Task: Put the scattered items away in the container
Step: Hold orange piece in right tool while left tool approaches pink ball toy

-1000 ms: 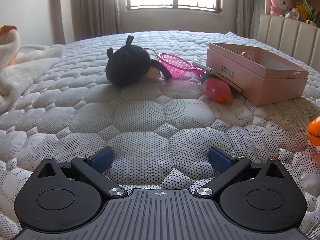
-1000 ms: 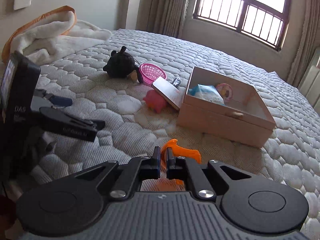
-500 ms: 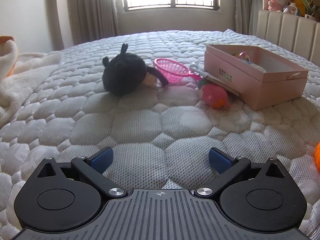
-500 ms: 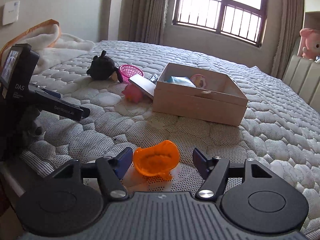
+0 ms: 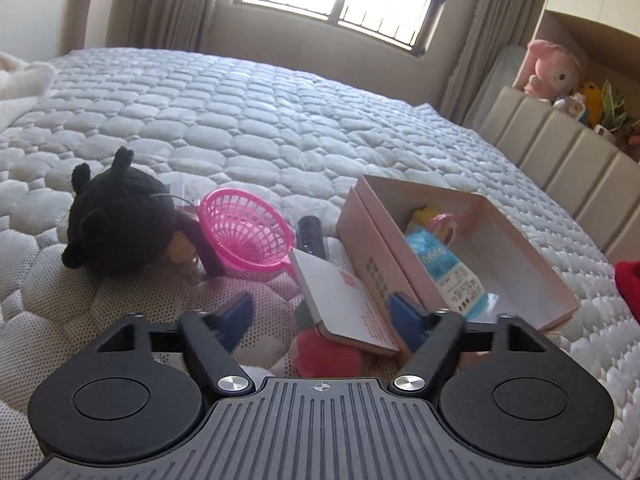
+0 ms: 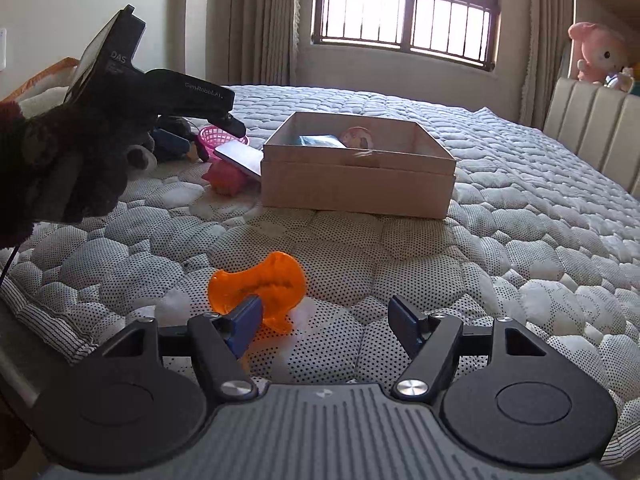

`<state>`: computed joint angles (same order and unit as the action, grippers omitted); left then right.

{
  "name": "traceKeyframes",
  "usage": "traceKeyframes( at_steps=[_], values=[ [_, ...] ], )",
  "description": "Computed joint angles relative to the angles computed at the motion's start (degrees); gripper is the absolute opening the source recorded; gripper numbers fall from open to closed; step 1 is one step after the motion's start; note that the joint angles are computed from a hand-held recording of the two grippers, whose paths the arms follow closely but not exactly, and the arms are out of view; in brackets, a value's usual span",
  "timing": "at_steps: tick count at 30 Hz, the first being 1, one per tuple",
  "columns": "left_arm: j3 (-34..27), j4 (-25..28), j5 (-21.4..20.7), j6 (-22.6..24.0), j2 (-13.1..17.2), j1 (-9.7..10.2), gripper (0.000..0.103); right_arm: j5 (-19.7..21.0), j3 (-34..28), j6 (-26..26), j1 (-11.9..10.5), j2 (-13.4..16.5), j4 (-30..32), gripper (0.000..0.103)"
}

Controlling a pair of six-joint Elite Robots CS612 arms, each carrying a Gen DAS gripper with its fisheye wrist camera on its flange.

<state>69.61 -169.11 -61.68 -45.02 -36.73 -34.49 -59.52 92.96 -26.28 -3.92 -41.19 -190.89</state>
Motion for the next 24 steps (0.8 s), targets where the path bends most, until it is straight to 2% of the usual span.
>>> traceKeyframes(
  at_steps=[3, 6, 7, 11, 13, 16, 20, 22, 24],
  values=[
    [-2.2, 1.7, -2.1, -0.9, 1.3, 0.69, 0.067, -0.3, -0.8, 1.1, 0.1, 0.5, 0.4, 0.070],
    [-3.8, 2.9, -4.1, 0.4, 2.2, 1.07, 0.038, -0.3, -1.5, 1.9, 0.3, 0.9, 0.6, 0.070],
    [-3.8, 2.6, -4.0, 0.9, 2.2, 0.98, 0.035, -0.4, -1.6, 2.1, 0.3, 1.0, 0.6, 0.070],
    [-1.6, 0.1, -1.6, 6.4, 0.9, -0.08, 0.025, -0.2, -1.4, 2.2, 0.4, 1.0, -0.2, 0.070],
    [0.4, -1.4, -0.1, 10.0, -0.4, -0.93, 0.016, -0.3, -1.3, 2.2, 0.4, 0.9, -0.5, 0.070],
    [4.5, -3.7, 1.9, 15.3, -2.9, -2.52, 0.011, -0.2, -0.7, 2.5, 0.4, 0.6, -1.0, 0.070],
    [10.8, -7.4, 2.1, 20.1, -6.7, -4.61, 0.011, 0.2, 0.1, 2.6, 0.4, 0.1, -2.1, 0.070],
    [13.5, -8.4, 1.7, 21.0, -8.3, -5.54, 0.011, 0.7, 0.6, 2.4, 0.3, -0.2, -2.6, 0.070],
    [15.3, -8.2, 1.4, 19.8, -9.4, -5.88, 0.013, 1.0, 1.1, 2.1, 0.3, -0.4, -3.1, 0.071]
  ],
)
